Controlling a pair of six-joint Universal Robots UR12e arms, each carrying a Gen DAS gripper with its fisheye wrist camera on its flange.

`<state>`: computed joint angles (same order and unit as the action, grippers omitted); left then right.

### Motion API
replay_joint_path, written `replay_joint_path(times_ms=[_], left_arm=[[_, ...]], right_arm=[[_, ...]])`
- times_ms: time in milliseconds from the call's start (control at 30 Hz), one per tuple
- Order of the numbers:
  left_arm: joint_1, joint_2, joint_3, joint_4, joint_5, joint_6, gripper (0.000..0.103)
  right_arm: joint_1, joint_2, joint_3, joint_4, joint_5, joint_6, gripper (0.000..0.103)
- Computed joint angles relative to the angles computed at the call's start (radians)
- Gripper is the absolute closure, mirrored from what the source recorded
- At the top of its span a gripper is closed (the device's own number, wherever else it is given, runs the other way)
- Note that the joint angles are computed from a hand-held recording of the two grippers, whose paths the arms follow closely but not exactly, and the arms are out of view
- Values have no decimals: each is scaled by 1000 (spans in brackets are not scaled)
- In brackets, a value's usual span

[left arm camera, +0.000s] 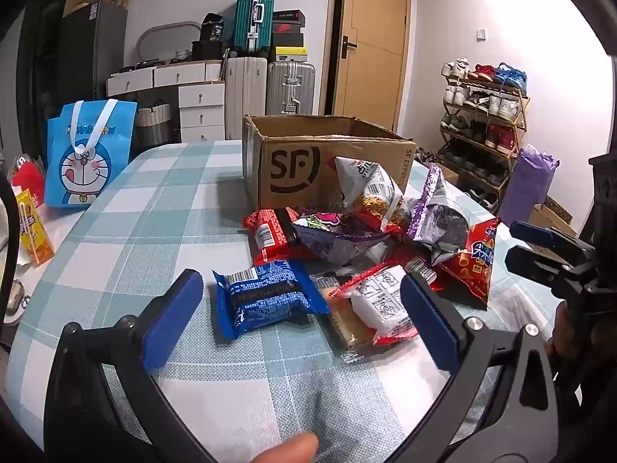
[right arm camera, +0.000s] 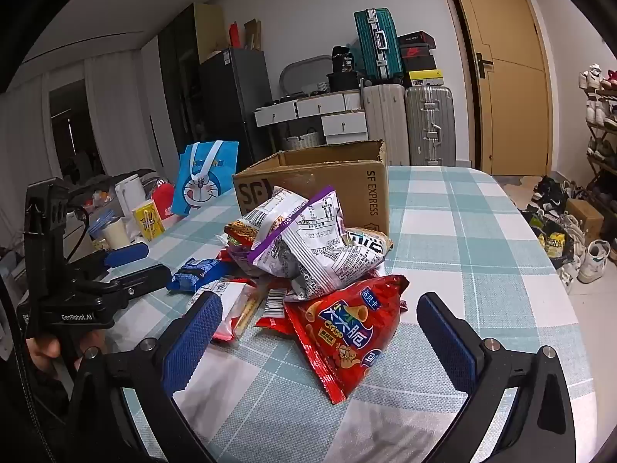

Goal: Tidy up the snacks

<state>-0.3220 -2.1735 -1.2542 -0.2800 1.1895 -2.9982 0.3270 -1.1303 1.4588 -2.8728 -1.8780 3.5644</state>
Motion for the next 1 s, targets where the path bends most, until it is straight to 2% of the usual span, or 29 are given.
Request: replay_joint_path(times_ms=[1000], left_arm=[[0, 0, 5, -14, 0, -4, 1]], right_arm=[[3, 1, -3, 4, -1, 7, 0]])
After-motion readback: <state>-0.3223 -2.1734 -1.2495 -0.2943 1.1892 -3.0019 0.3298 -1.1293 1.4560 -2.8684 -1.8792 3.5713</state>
